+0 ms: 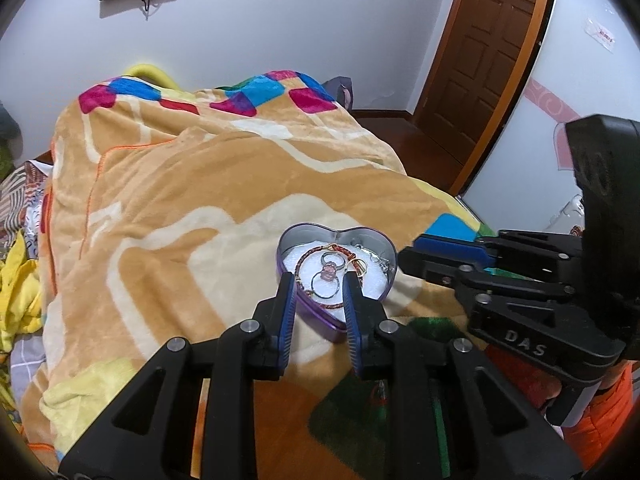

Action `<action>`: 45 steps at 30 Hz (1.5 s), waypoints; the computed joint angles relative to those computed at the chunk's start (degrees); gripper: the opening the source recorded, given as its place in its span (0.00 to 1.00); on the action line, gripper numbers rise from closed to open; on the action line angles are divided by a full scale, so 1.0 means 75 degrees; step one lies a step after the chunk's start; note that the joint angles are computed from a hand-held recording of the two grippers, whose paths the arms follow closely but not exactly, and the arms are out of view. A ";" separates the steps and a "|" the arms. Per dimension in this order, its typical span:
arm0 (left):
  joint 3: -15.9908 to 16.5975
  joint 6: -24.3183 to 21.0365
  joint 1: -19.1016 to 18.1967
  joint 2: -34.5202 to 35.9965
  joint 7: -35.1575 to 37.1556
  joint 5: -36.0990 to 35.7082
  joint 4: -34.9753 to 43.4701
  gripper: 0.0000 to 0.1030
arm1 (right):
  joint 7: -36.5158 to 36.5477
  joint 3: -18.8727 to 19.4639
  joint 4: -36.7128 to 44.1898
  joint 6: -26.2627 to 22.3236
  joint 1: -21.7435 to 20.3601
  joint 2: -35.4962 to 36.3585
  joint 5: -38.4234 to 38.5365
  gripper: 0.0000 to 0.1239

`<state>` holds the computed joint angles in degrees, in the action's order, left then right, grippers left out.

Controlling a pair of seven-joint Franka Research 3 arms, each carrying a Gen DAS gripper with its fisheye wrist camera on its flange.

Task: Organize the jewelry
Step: 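Grasp a gold ring with the right tool while the left tool grasps the red-blue beaded bracelet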

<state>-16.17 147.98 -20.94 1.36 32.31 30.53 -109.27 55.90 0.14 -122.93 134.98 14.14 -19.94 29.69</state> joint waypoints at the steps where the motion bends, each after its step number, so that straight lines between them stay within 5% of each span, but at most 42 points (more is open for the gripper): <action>1: -0.0005 -0.0032 -0.0008 -0.0048 -0.0023 0.0019 -0.0025 0.22 | -0.0007 0.0005 -0.0036 0.0015 -0.0004 -0.0059 -0.0015 0.12; 10: -0.0160 -0.0290 -0.0050 -0.0570 -0.0248 0.0077 -0.0424 0.29 | -0.0061 0.0004 -0.0723 0.0029 0.0005 -0.0838 -0.0138 0.21; 27: -0.0308 -0.0308 -0.0099 -0.1212 -0.0178 -0.0855 -0.1555 0.29 | 0.0139 0.0285 -0.1602 -0.0367 0.0111 -0.1102 -0.0813 0.24; 45: -0.0335 -0.0026 -0.0277 -0.0470 0.0170 -0.1237 -0.1070 0.29 | -0.0444 -0.0014 -0.2011 0.0118 0.0162 -0.1543 -0.0457 0.19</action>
<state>-18.69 147.79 -23.02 -2.16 33.59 21.25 -117.29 52.57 0.03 -138.01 135.86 15.35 -31.51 26.26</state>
